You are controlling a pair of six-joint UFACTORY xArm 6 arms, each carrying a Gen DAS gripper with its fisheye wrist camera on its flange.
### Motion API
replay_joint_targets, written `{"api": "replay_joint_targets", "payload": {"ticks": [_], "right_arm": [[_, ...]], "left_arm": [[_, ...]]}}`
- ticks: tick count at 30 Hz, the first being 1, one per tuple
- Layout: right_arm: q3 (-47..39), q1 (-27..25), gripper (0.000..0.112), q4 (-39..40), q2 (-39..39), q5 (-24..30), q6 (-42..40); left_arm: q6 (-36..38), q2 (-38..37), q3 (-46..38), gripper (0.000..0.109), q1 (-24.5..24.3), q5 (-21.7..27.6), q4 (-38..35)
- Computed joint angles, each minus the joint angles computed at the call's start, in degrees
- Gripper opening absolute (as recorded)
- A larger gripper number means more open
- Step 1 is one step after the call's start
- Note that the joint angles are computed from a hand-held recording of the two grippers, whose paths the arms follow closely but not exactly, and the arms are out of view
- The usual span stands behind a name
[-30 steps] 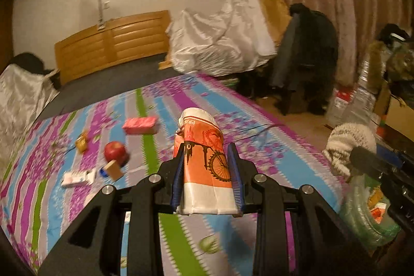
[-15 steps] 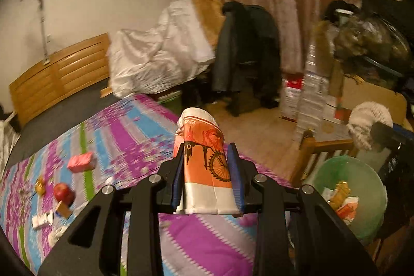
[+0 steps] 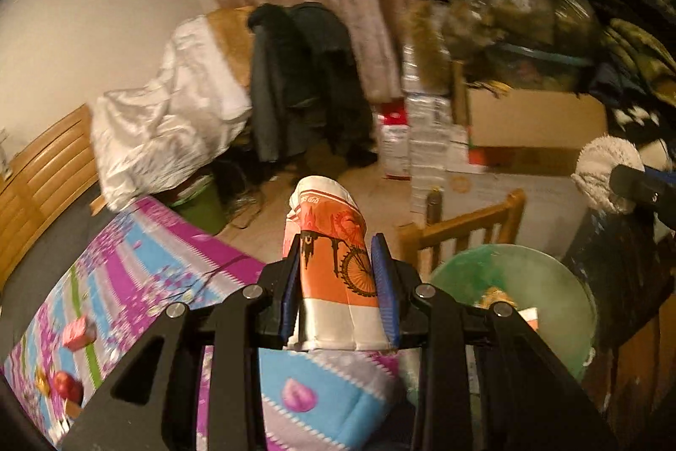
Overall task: Collect trash
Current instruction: 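Carry the orange cup and knit ball over to the green bin, then open both tools to drop the cup and knit ball into the bin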
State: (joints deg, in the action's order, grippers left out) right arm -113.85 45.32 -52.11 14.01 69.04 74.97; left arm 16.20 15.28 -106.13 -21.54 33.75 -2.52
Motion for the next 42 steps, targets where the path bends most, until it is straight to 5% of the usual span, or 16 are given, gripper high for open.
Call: {"api": "replay_joint_targets", "payload": {"ticks": [7, 27, 31, 33, 42], "right_arm": [[4.56, -0.33, 0.03, 0.41, -3.63, 6.26, -0.57], [11.46, -3.06, 0.03, 9.68, -5.05, 1.48, -1.44], [11.95, -4.18, 0.036, 12.28, -4.67, -3.11, -2.6], [11.59, -4.17, 0.044, 12.18, -4.16, -3.2, -2.21], [12.49, -4.27, 0.044, 11.87, -4.52, -3.53, 0.22]], "left_arm": [[5.77, 4.08, -5.25, 0.03, -3.24, 4.94, -4.5], [11.33, 10.85, -13.47, 0.031, -3.72, 17.8, -11.6], [15.05, 13.0, -17.72, 0.04, -2.59, 25.15, -18.97], [14.2, 14.21, -19.5, 0.057, -2.04, 27.36, -20.44], [10.31, 15.57, -21.29, 0.057, -0.69, 27.89, -21.13]]}}
